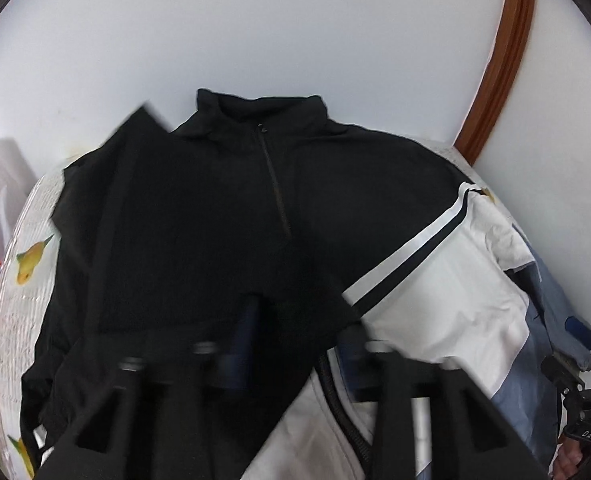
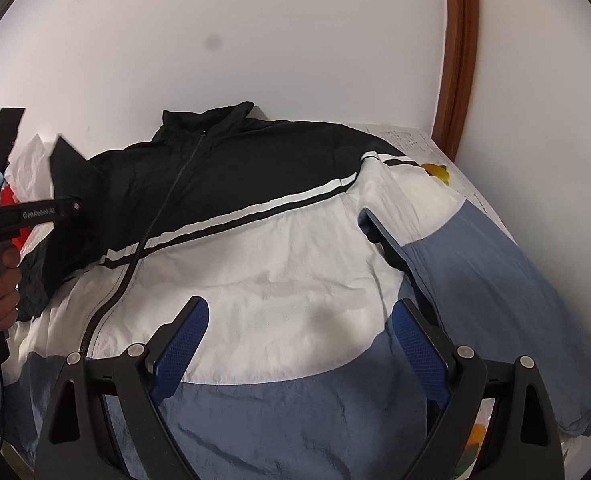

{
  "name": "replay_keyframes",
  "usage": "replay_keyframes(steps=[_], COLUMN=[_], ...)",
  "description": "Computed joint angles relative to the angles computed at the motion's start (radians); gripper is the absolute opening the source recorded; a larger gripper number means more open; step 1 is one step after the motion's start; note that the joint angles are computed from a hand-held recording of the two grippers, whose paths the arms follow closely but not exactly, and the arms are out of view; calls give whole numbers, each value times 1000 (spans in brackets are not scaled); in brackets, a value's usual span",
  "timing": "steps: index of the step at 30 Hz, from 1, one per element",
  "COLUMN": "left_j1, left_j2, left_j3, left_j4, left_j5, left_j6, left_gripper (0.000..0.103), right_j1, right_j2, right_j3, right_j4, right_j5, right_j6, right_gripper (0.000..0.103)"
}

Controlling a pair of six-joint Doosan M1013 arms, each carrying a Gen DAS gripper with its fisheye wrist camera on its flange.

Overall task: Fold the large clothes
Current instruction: 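Fold the black side panel over the jacket body with the left tool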

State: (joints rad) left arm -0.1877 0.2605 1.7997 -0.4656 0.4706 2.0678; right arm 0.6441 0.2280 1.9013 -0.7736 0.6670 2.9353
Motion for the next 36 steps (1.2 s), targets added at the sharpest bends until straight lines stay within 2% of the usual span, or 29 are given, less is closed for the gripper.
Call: replay_keyframes(steps=[2, 4, 5, 7, 13, 16, 19, 22, 25, 31, 34, 36], left_j1=[5, 22, 34, 58, 133, 179, 212, 250, 286, 326, 332, 329], left_j2=[-19, -37, -47, -66, -126, -133, -133, -116, -103, -74, -56, -51], left_j3=[22, 38, 45, 60, 117, 135, 153, 167, 182, 200, 199, 201], left_j4=[-54, -146, -199, -290, -389, -372, -263, -171, -169, -295, -355, -372], left_j5=[-18, -3, 16, 38, 14, 1, -36, -44, -40, -21, -7, -13], left_j6=[64, 174, 235, 328, 463, 449, 356, 283, 288, 430, 507, 525], left_gripper=[70, 74, 80, 86, 89, 89, 89, 89, 89, 89, 89, 89], right_j1=[6, 15, 19, 27, 39, 42, 39, 27, 10, -26, -52, -67], right_j2=[4, 10, 13, 19, 44, 66, 103, 155, 208, 304, 337, 355], right_j3=[-9, -22, -31, -46, -102, -137, -182, -242, -296, -384, -407, -419], right_j4=[-2, -8, -10, -16, 17, 52, 85, 167, 274, 461, 581, 666], right_j5=[5, 13, 18, 21, -2, -39, -66, -88, -104, -95, -126, -150], right_j6=[-16, -32, -42, -56, -121, -184, -259, -357, -451, -595, -678, -744], right_gripper=[92, 92, 92, 92, 92, 92, 91, 91, 90, 74, 68, 54])
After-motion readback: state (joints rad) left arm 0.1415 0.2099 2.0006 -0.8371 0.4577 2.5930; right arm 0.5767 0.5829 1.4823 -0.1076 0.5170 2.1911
